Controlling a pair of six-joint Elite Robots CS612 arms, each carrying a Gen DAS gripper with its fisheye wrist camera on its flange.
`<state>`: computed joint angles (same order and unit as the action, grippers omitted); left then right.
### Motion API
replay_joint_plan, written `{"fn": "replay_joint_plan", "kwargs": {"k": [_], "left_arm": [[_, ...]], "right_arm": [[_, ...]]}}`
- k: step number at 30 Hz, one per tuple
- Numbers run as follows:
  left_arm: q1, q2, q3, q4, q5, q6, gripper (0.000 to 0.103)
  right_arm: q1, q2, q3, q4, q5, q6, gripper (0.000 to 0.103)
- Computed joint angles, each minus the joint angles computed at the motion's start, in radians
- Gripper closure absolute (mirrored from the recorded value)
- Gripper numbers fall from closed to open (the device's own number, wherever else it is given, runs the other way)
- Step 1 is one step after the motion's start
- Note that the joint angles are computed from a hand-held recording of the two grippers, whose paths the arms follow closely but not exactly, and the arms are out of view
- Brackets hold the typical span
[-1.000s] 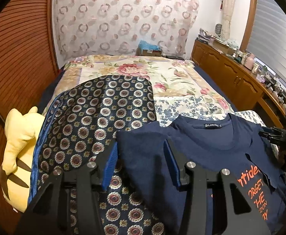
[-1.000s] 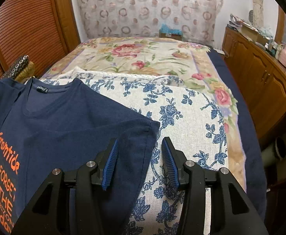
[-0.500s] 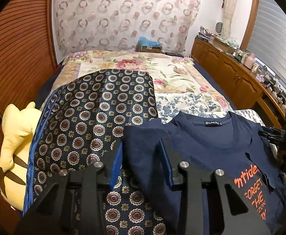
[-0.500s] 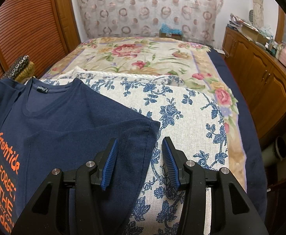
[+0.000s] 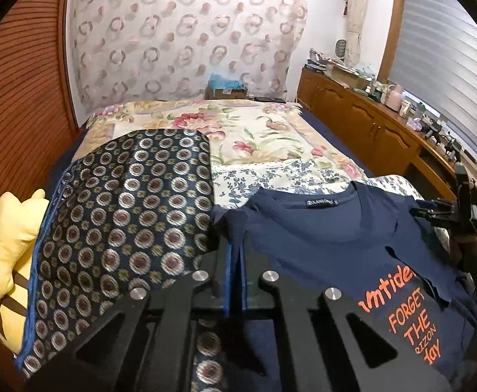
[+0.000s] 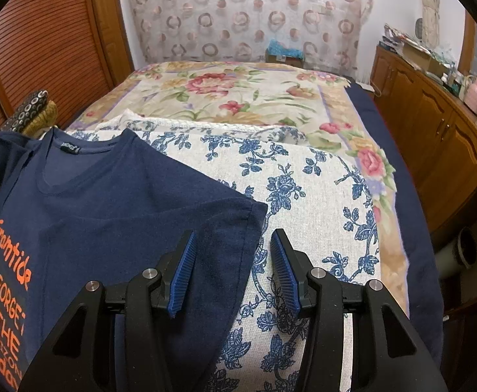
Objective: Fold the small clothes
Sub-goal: 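Lift the hem with the left tool while the right tool grasps the hem too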
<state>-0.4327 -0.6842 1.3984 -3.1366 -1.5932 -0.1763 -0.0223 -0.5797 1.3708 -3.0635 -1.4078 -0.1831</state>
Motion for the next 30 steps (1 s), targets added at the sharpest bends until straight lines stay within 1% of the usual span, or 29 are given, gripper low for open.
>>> {"fn": "replay_joint_plan", "kwargs": {"k": [5,7,9,11,14,16,18,25,30], "left_arm": [[-0.01,-0.011,0.034,-0.056,-0.009,-0.011,0.103],[-0.014,-0.019,0.05,-0.081,-0.009,-0.013,0.103],[-0.019,-0.03,0.074,-0.115,-0.003,-0.013,0.103],[-0.021,-0.041,0.096,-0.148,-0.003,-0.018,0.103],[-0.027,-0.064,0.139,-0.201,0.003,-0.021,0.103],[-0.032,-0.082,0.169,-0.233,0.011,-0.016,0.103],[-0.037,-0.096,0.194,-0.263,0.02,-0.011,0.103],[-0.052,-0.149,0.305,-0.383,0.051,-0.003,0.103],[-0.063,-0.173,0.378,-0.449,0.07,-0.005,0.103]], "right_arm": [[0.004,0.008,-0.014,0.004,-0.004,-0.006,0.055],[0.007,0.008,-0.015,0.007,0.001,-0.02,0.065],[0.014,0.002,-0.007,0.006,0.002,-0.054,0.091],[0.023,-0.006,0.007,-0.021,-0.01,-0.07,0.098],[0.018,-0.031,0.058,-0.119,0.048,-0.054,0.099],[0.012,-0.058,0.105,-0.2,0.092,-0.035,0.1],[0.011,-0.081,0.14,-0.252,0.112,-0.034,0.1],[0.011,-0.163,0.279,-0.42,0.151,-0.041,0.1],[0.011,-0.204,0.37,-0.502,0.154,-0.056,0.1]]}}
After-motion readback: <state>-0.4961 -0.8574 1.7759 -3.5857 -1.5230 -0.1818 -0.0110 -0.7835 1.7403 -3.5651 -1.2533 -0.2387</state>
